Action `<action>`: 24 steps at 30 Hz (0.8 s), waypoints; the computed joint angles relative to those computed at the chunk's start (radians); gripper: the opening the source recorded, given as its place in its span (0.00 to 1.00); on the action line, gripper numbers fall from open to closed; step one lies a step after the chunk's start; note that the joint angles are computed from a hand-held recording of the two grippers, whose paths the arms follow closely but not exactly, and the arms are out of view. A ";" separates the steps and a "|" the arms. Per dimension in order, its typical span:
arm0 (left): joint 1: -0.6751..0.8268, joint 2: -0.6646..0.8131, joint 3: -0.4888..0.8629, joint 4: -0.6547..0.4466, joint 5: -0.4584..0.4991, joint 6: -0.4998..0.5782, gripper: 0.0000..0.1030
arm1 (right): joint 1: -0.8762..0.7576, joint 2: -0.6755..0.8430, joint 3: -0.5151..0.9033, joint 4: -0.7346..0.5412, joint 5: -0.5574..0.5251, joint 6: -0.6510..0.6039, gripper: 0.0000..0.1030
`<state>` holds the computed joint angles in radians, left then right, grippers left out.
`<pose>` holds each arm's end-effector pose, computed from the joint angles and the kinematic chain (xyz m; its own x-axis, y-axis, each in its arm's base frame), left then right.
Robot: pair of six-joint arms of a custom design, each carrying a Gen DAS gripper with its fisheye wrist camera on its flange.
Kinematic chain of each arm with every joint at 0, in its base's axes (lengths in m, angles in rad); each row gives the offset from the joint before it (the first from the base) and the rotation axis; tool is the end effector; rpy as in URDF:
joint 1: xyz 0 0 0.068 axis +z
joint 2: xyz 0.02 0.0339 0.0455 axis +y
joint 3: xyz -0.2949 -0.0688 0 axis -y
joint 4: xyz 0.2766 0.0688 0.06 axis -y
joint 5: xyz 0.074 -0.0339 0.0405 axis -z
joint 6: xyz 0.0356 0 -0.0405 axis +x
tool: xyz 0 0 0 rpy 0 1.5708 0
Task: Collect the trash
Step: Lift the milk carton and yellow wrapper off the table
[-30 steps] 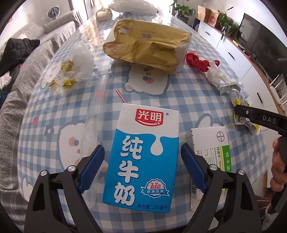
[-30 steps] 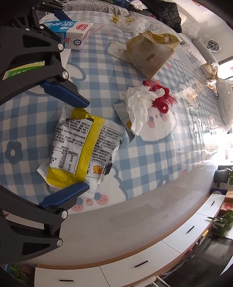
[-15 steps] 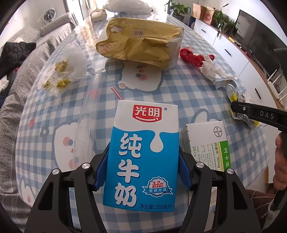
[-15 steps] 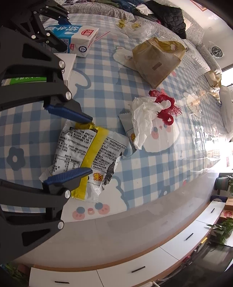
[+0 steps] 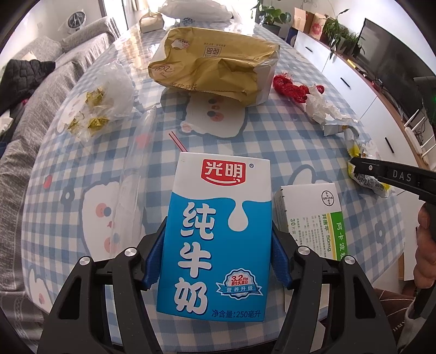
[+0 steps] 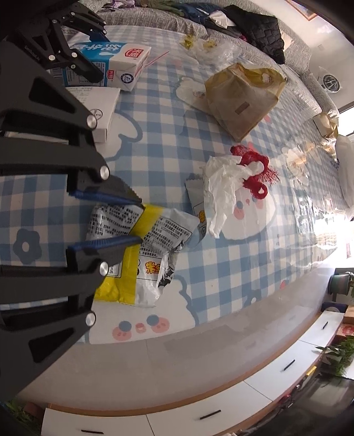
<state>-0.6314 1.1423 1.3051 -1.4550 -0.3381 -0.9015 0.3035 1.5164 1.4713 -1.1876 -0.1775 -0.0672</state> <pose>0.1606 -0.1028 0.3823 -0.8605 -0.2873 -0.4207 -0.3088 0.9509 -0.0178 0.3027 0.1014 0.3526 -0.8747 -0.3432 -0.3421 -0.4097 0.9008 0.1439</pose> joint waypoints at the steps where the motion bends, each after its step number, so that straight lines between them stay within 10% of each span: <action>1: -0.001 -0.001 0.000 -0.001 -0.001 -0.001 0.61 | 0.000 -0.001 0.000 0.000 -0.001 -0.001 0.17; 24: -0.054 -0.043 0.025 -0.072 -0.056 -0.069 0.61 | 0.001 -0.166 -0.056 0.002 0.059 -0.037 0.13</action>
